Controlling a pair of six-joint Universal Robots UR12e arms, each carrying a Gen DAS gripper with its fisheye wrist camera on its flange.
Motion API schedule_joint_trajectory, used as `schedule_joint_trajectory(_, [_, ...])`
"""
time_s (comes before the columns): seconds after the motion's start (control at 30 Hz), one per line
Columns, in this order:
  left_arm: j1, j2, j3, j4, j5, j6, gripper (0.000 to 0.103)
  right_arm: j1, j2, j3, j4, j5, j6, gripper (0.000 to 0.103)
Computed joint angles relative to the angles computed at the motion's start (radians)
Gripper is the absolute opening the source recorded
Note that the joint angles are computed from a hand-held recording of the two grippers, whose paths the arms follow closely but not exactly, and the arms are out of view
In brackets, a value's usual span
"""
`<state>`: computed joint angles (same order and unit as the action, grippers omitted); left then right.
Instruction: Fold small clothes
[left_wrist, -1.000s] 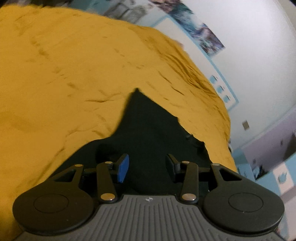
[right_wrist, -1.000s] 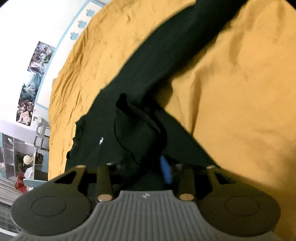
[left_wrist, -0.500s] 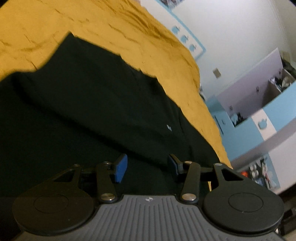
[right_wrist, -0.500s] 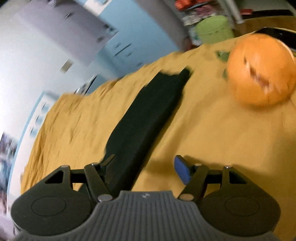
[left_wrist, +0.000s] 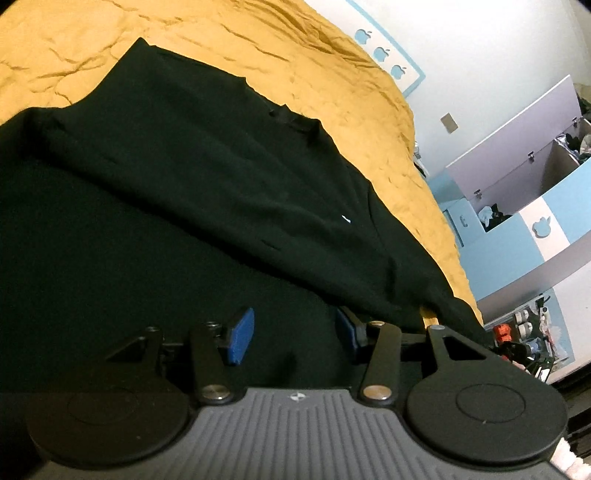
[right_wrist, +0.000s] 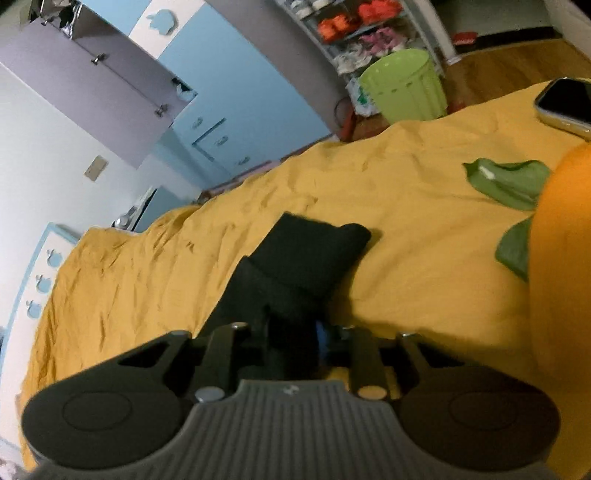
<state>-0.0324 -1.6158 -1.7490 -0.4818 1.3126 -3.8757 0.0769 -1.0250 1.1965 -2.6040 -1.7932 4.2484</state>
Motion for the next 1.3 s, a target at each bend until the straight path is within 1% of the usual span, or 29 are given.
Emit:
schedule_joint_trajectory(0.03, [0.0,0.0,-0.002,0.006,-0.002,-0.001,0.056,-0.002,-0.004,0.006,-0.013,0.002,0.002,0.014])
schedule_joint_trajectory(0.07, [0.002,0.0,-0.004,0.013,-0.006,-0.001,0.056,-0.002,-0.008,0.012,-0.028,0.002,-0.004,0.009])
schedule_joint_trajectory(0.1, [0.003,0.001,-0.005,0.016,-0.005,-0.001,0.056,-0.003,-0.012,0.014,-0.043,0.002,-0.021,0.008])
schedule_joint_trajectory(0.23, [0.007,0.008,-0.017,0.043,-0.019,-0.01,0.056,0.009,-0.03,0.014,-0.105,0.02,-0.09,0.006])
schedule_joint_trajectory(0.33, [0.014,0.018,-0.033,0.067,-0.037,-0.018,0.056,0.027,-0.036,-0.014,-0.162,0.069,-0.145,0.006])
schedule_joint_trajectory(0.4, [0.019,0.025,-0.043,0.078,-0.045,-0.017,0.056,0.045,-0.03,-0.049,-0.199,0.115,-0.199,0.006])
schedule_joint_trajectory(0.5, [0.03,0.039,-0.062,0.1,-0.049,-0.031,0.056,0.09,-0.012,-0.119,-0.251,0.209,-0.285,0.006])
schedule_joint_trajectory(0.6, [0.044,0.057,-0.09,0.14,-0.058,-0.073,0.056,0.151,0.024,-0.206,-0.282,0.341,-0.356,0.006])
schedule_joint_trajectory(0.67, [0.054,0.071,-0.11,0.168,-0.06,-0.097,0.056,0.191,0.053,-0.261,-0.282,0.425,-0.381,0.006])
schedule_joint_trajectory(0.73, [0.064,0.087,-0.132,0.19,-0.06,-0.113,0.057,0.238,0.093,-0.326,-0.258,0.518,-0.396,0.006])
schedule_joint_trajectory(0.83, [0.079,0.112,-0.16,0.191,-0.055,-0.124,0.057,0.302,0.149,-0.396,-0.213,0.647,-0.395,0.006])
schedule_joint_trajectory(0.87, [0.084,0.12,-0.168,0.189,-0.053,-0.13,0.057,0.321,0.164,-0.407,-0.203,0.688,-0.387,0.009])
schedule_joint_trajectory(0.9, [0.088,0.129,-0.177,0.186,-0.046,-0.138,0.057,0.34,0.18,-0.418,-0.19,0.725,-0.391,0.016])
schedule_joint_trajectory(0.93, [0.092,0.135,-0.182,0.184,-0.038,-0.145,0.057,0.363,0.194,-0.421,-0.178,0.747,-0.407,0.026])
schedule_joint_trajectory(0.97, [0.095,0.141,-0.188,0.187,-0.03,-0.149,0.057,0.381,0.207,-0.427,-0.16,0.77,-0.433,0.058])
schedule_joint_trajectory(1.0, [0.098,0.145,-0.191,0.186,-0.02,-0.152,0.057,0.399,0.211,-0.426,-0.123,0.774,-0.48,0.068])
schedule_joint_trajectory(1.03, [0.101,0.15,-0.192,0.184,-0.008,-0.153,0.057,0.418,0.201,-0.412,-0.068,0.737,-0.542,0.066])
schedule_joint_trajectory(1.07, [0.106,0.154,-0.194,0.187,0.003,-0.151,0.057,0.426,0.19,-0.395,-0.034,0.713,-0.577,0.064])
schedule_joint_trajectory(1.1, [0.111,0.156,-0.196,0.193,0.014,-0.151,0.057,0.425,0.177,-0.37,-0.034,0.722,-0.586,0.064])
schedule_joint_trajectory(1.13, [0.115,0.156,-0.196,0.2,0.026,-0.155,0.057,0.417,0.16,-0.334,-0.058,0.735,-0.566,0.064])
schedule_joint_trajectory(1.17, [0.12,0.152,-0.194,0.205,0.033,-0.159,0.057,0.41,0.141,-0.299,-0.078,0.722,-0.543,0.067])
schedule_joint_trajectory(1.23, [0.126,0.137,-0.183,0.219,0.042,-0.172,0.057,0.388,0.093,-0.226,-0.094,0.668,-0.532,0.069])
schedule_joint_trajectory(1.3, [0.132,0.116,-0.171,0.24,0.047,-0.178,0.057,0.353,0.041,-0.148,-0.1,0.597,-0.504,0.07])
